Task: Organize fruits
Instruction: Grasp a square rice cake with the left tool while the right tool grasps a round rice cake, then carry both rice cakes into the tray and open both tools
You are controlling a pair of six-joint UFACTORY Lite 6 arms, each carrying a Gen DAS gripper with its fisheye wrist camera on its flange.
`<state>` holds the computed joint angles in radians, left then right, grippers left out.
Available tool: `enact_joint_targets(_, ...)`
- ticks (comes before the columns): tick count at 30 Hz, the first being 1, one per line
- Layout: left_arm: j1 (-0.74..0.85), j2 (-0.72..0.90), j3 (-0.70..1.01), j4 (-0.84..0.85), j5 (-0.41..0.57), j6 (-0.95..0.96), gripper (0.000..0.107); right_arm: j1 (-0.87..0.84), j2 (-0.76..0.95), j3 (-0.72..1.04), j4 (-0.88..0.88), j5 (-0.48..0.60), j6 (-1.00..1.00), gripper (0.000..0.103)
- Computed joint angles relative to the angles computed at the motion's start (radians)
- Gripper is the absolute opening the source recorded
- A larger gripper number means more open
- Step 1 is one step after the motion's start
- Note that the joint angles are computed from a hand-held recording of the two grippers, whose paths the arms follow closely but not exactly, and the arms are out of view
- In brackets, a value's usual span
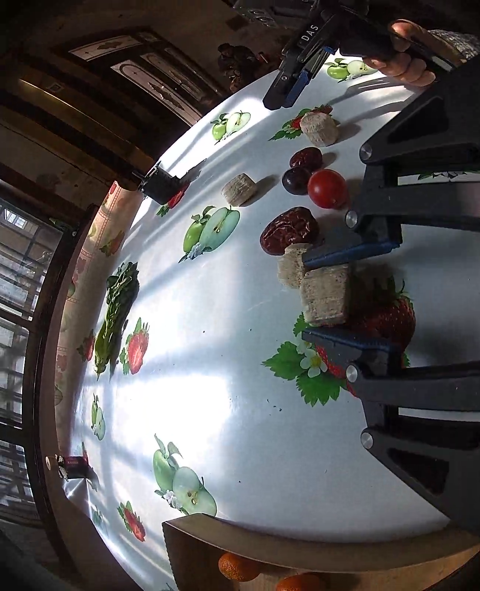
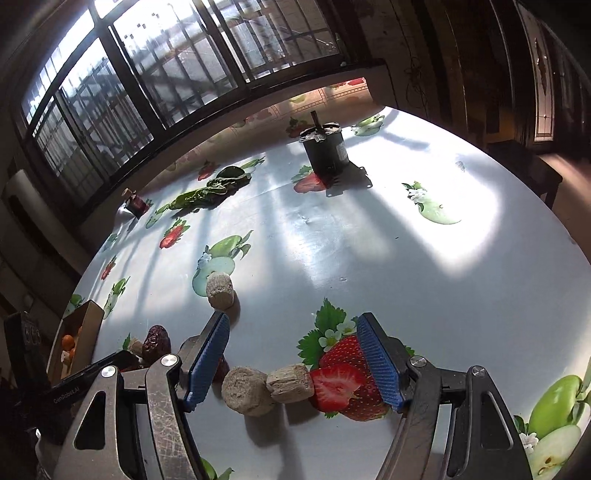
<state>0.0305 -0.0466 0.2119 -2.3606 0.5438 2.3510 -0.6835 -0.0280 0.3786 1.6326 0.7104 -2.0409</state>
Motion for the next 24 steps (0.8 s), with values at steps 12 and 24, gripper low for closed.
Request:
enact_joint_targets(12,0.008,-0.001,-0.013,-0.025,-0.008,0.066,0.033,0.340,-0.106,0.066,-0.278,-0.218,0.459,0.076)
enact_joint_targets(24,0.102,0.011,0.013,0.187,0.006,-0.093,0.030,0.721,0.343,0.443,-0.321,-0.560,0.703,0.060)
